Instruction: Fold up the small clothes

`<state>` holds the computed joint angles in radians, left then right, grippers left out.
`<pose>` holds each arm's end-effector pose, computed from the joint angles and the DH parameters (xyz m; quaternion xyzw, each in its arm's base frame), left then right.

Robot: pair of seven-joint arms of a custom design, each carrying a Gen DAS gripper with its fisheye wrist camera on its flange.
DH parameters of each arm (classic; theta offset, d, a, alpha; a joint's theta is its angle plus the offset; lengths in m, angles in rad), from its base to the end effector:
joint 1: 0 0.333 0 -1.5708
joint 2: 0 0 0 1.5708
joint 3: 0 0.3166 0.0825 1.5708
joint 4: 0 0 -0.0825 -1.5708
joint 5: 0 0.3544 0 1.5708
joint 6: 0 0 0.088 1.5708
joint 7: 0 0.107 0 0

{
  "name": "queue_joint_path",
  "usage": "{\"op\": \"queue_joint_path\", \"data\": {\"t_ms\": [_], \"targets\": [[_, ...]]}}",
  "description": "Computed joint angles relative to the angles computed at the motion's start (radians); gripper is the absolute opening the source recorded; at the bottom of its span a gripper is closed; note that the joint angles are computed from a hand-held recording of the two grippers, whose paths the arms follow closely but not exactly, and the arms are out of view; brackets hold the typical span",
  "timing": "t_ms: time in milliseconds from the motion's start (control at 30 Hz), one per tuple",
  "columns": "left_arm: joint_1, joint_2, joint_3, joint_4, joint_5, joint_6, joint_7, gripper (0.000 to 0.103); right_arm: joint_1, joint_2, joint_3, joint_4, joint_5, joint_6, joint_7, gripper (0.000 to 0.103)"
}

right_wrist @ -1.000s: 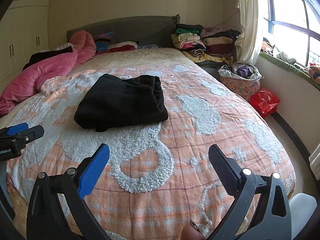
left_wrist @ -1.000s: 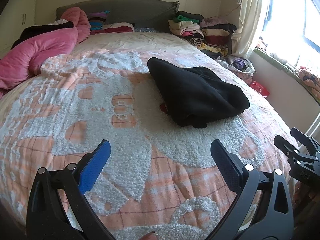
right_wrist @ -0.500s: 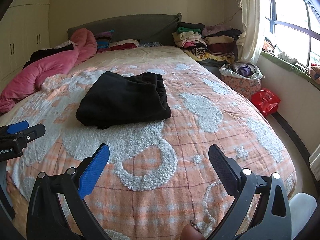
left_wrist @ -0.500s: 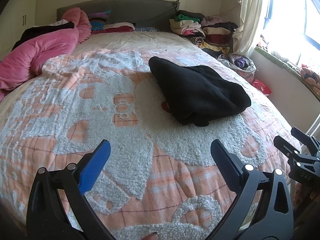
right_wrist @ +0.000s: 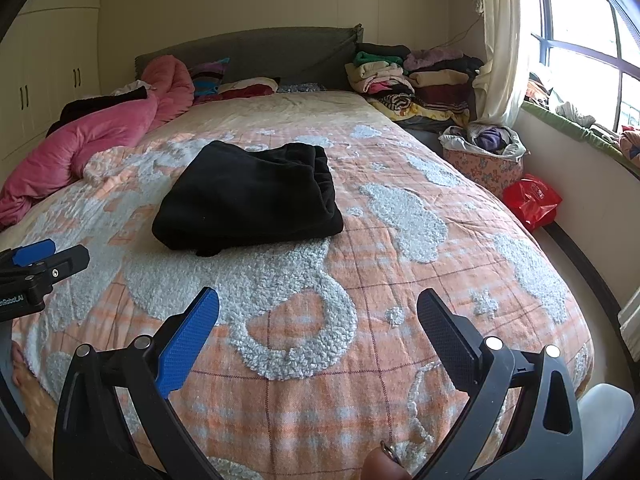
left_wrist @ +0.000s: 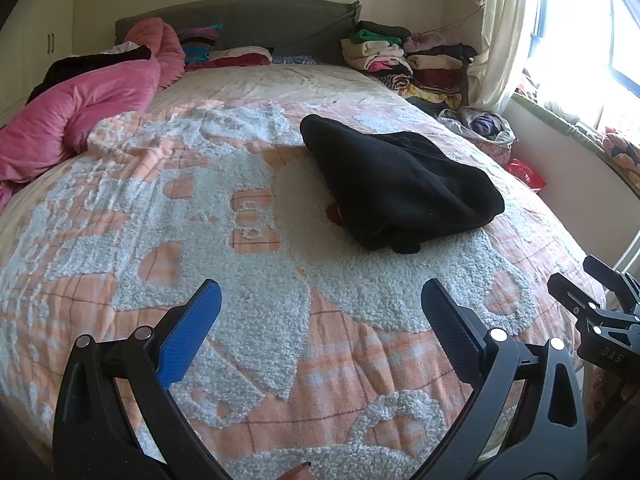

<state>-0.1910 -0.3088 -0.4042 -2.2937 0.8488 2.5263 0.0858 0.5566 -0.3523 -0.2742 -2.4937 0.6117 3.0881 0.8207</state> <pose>0.3799 -0.2852 0.5297 -0.7230 0.5429 -0.3002 0.3041 0.4432 0.0682 0.5223 -0.7423 0.4892 -0.2527 0.3819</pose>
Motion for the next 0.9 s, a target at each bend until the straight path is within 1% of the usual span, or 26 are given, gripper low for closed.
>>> {"op": "queue_joint_path", "data": {"t_ms": [433, 567, 833, 900], "targets": [[-0.006, 0.002, 0.002, 0.004, -0.005, -0.02, 0.005, 0.094, -0.001, -0.001, 0.003, -0.002, 0.001, 0.004, 0.003, 0.099], [-0.01, 0.007, 0.0, 0.012, -0.01, -0.049, 0.015, 0.094, -0.001, -0.001, 0.003, -0.002, -0.001, 0.003, 0.005, 0.099], [-0.017, 0.008, 0.003, 0.014, -0.011, -0.057, 0.013, 0.094, 0.002, -0.001, 0.0, -0.003, -0.003, 0.003, 0.005, 0.099], [-0.019, 0.009, 0.005, 0.015, -0.013, -0.059, 0.015, 0.094, -0.008, -0.001, 0.009, -0.004, -0.009, -0.002, 0.013, 0.099]]}}
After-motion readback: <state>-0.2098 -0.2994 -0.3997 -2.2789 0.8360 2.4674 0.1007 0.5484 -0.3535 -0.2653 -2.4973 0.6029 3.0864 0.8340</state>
